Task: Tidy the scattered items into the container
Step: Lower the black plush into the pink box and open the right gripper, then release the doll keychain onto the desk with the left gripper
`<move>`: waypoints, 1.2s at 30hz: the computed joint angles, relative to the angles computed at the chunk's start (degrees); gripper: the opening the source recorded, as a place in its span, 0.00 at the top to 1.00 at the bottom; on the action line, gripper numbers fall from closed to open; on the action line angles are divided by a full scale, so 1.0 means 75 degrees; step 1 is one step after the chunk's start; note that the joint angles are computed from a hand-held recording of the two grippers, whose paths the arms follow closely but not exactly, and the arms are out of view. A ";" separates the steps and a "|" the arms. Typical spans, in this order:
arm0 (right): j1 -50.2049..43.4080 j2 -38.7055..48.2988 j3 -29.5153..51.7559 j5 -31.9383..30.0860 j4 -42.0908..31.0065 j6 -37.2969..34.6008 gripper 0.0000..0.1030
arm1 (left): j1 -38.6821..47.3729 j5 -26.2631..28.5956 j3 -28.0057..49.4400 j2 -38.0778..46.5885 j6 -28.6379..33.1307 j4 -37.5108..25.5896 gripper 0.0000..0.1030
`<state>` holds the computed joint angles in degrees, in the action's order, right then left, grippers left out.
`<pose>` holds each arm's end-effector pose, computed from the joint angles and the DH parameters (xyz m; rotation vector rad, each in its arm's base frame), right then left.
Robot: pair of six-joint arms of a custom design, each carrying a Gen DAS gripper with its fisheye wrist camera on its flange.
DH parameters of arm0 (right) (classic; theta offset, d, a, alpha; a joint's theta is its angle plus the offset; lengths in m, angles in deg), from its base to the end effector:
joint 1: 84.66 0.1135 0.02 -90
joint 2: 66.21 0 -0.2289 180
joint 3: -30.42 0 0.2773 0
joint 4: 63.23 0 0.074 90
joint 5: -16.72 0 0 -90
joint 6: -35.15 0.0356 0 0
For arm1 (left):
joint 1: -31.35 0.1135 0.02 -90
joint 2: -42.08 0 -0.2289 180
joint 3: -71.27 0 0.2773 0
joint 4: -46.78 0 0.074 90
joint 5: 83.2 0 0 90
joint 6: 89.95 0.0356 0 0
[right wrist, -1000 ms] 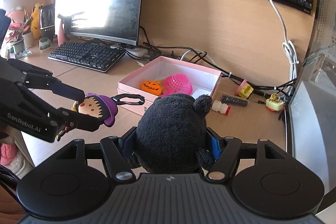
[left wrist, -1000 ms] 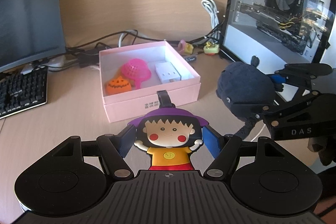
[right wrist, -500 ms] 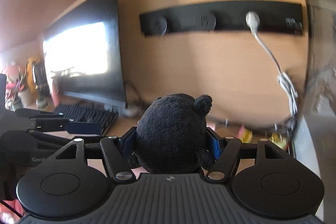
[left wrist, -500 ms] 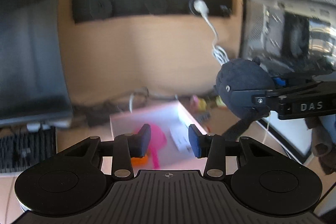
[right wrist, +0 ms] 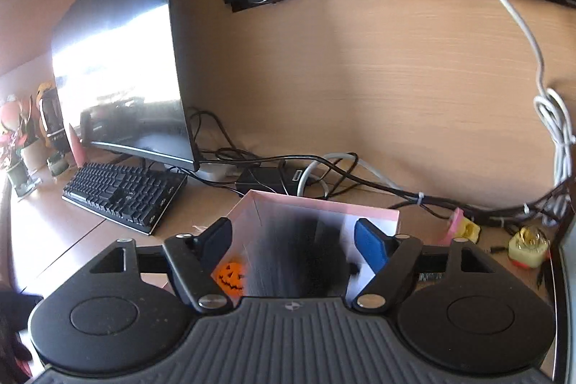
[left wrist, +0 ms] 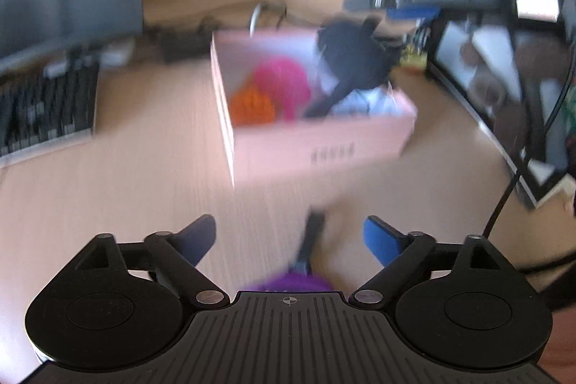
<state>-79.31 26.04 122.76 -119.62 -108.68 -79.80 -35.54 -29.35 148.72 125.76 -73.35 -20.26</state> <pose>0.3715 0.0607 0.2725 -0.9246 1.9724 0.7549 0.1371 -0.2677 0.2125 -0.2568 2.4425 -0.0674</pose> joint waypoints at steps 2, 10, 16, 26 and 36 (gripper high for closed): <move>-0.0198 -0.0365 -0.0349 -0.0140 -0.0068 -0.0155 0.24 | -0.0187 0.0177 0.0055 0.0242 -0.0334 -0.0108 0.08; -0.0855 -0.2012 -0.2166 -0.0226 -0.2022 -0.2873 0.24 | -0.1072 0.0344 -0.0078 0.0339 -0.1457 -0.0465 0.06; -0.0679 -0.3144 -0.3685 0.0276 -0.2997 -0.3809 0.30 | -0.1773 0.0350 0.0337 0.0501 -0.3625 -0.2608 0.03; 0.1358 -0.5877 -0.5697 0.0784 -0.3294 -0.3564 0.44 | -0.1363 0.1022 -0.0379 -0.0446 -0.4912 -0.4015 0.02; 0.2630 -0.6353 -0.6196 0.0864 -0.3384 -0.2977 0.52 | -0.1036 0.0352 -0.0490 -0.0927 -0.4339 -0.4163 0.01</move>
<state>-59.58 -21.61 76.29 -113.14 -134.05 -102.13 -43.31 -26.71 145.05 118.81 -105.89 -51.48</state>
